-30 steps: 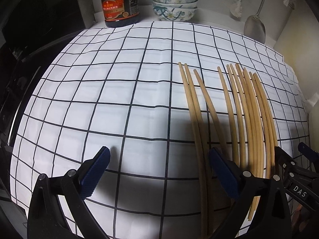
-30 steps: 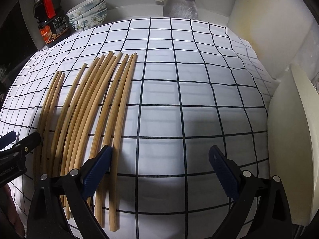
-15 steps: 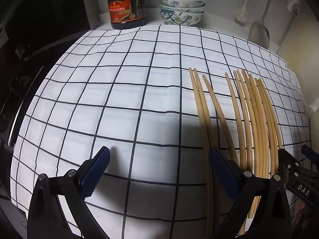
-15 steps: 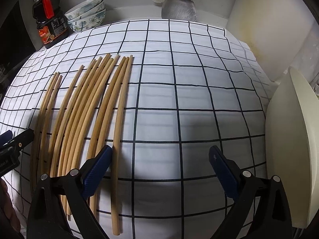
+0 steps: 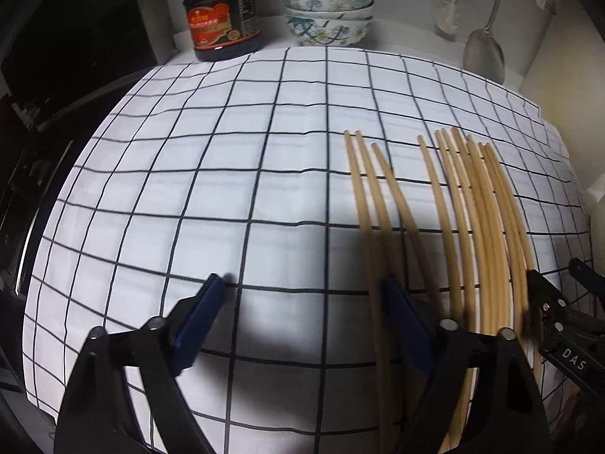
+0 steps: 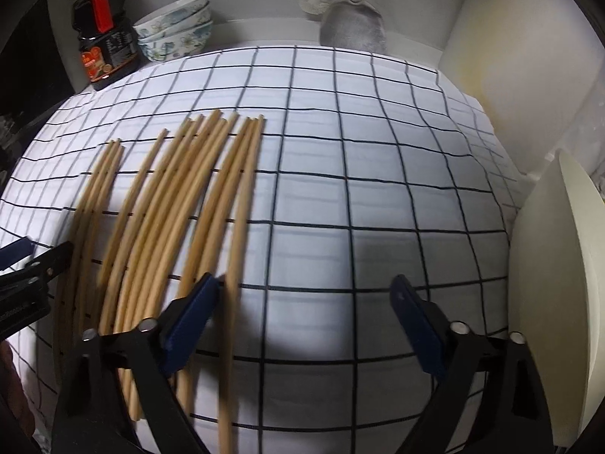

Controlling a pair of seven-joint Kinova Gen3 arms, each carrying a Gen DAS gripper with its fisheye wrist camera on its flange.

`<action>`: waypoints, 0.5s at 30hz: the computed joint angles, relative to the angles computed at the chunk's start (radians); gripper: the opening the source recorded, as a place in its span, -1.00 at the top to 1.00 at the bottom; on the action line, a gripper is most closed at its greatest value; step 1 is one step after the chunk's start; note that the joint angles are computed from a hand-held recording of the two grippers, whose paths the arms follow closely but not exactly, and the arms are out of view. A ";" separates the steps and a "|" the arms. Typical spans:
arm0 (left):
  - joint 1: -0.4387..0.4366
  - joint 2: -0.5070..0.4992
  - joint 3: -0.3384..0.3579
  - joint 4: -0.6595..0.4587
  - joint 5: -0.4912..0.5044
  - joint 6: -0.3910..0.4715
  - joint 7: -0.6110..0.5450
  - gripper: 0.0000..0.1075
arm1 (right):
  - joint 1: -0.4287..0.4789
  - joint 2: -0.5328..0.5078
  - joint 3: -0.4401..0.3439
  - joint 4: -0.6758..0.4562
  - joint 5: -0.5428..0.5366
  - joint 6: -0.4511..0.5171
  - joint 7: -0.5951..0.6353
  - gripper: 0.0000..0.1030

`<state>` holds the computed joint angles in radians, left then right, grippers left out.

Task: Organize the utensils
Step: 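Close the left tool on one chopstick while the right tool grasps another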

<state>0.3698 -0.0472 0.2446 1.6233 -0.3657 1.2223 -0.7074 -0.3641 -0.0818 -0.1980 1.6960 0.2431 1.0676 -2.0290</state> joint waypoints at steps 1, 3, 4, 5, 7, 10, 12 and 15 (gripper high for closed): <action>0.001 -0.001 0.002 -0.001 -0.002 -0.002 0.002 -0.20 | 0.001 -0.001 0.005 -0.001 -0.017 -0.006 0.016 -0.39; 0.002 -0.008 0.004 0.003 -0.008 -0.013 0.013 0.12 | 0.000 -0.001 0.008 -0.004 -0.039 -0.014 0.040 -0.16; 0.000 -0.010 0.003 0.003 -0.007 -0.018 0.012 0.30 | -0.002 -0.002 0.007 -0.004 -0.048 -0.018 0.050 0.03; -0.001 -0.011 0.003 0.003 -0.005 -0.022 0.006 0.39 | -0.004 -0.003 0.005 -0.005 -0.051 -0.020 0.057 0.13; -0.005 -0.014 -0.001 0.004 0.006 -0.032 -0.017 0.70 | -0.012 -0.002 -0.004 -0.007 -0.052 -0.023 0.072 0.42; -0.015 -0.024 -0.007 0.012 0.023 -0.044 -0.032 0.84 | -0.020 0.001 -0.019 -0.010 -0.024 -0.016 0.052 0.87; -0.024 -0.033 -0.011 0.021 0.040 -0.057 -0.049 0.86 | -0.020 0.001 -0.011 -0.010 -0.034 -0.018 0.055 0.88; -0.037 -0.042 -0.015 0.027 0.070 -0.066 -0.079 0.87 | -0.014 -0.001 0.000 -0.014 -0.059 -0.014 0.064 0.88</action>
